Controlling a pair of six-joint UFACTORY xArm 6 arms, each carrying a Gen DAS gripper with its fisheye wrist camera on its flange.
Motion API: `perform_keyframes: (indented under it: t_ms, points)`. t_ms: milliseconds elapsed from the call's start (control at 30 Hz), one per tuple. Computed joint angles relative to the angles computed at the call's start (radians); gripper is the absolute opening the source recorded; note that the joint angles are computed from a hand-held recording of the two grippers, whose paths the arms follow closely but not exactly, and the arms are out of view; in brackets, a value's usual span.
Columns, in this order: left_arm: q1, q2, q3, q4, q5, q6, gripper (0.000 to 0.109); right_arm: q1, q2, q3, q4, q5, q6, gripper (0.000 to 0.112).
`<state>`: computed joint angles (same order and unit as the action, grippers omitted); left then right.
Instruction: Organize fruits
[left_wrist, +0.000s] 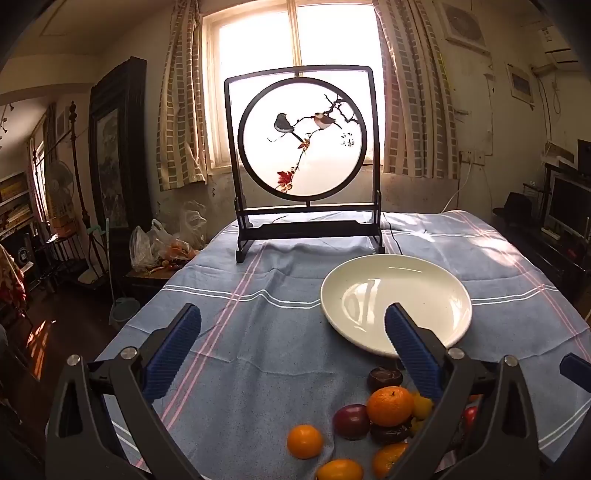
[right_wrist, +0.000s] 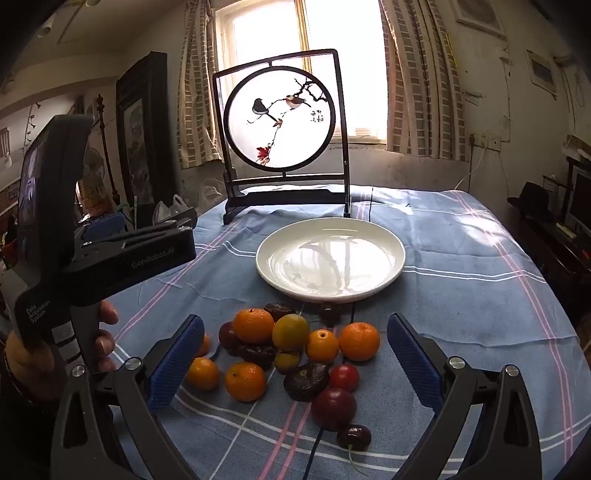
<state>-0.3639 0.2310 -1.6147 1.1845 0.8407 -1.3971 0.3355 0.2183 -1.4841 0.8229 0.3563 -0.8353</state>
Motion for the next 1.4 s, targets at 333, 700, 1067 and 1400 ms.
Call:
perform_keyframes:
  t_ms: [333,700,1067,1400]
  points:
    - [0.012,0.024,-0.025,-0.095,-0.002,0.113,0.098,0.018,-0.013,0.028,0.031,-0.134,-0.091,0.099]
    - [-0.007,0.002,0.002,-0.03,0.017,0.069,0.098,0.035,-0.015,0.043,0.011,-0.171,-0.074,0.099]
    - [-0.007,0.002,0.006,-0.033,0.014,0.074,0.098,0.034,-0.001,0.04,-0.031,-0.172,-0.027,0.099]
    - [-0.003,-0.003,0.017,-0.034,0.0,0.077,0.098,0.034,0.006,0.034,-0.017,-0.163,-0.041,0.099]
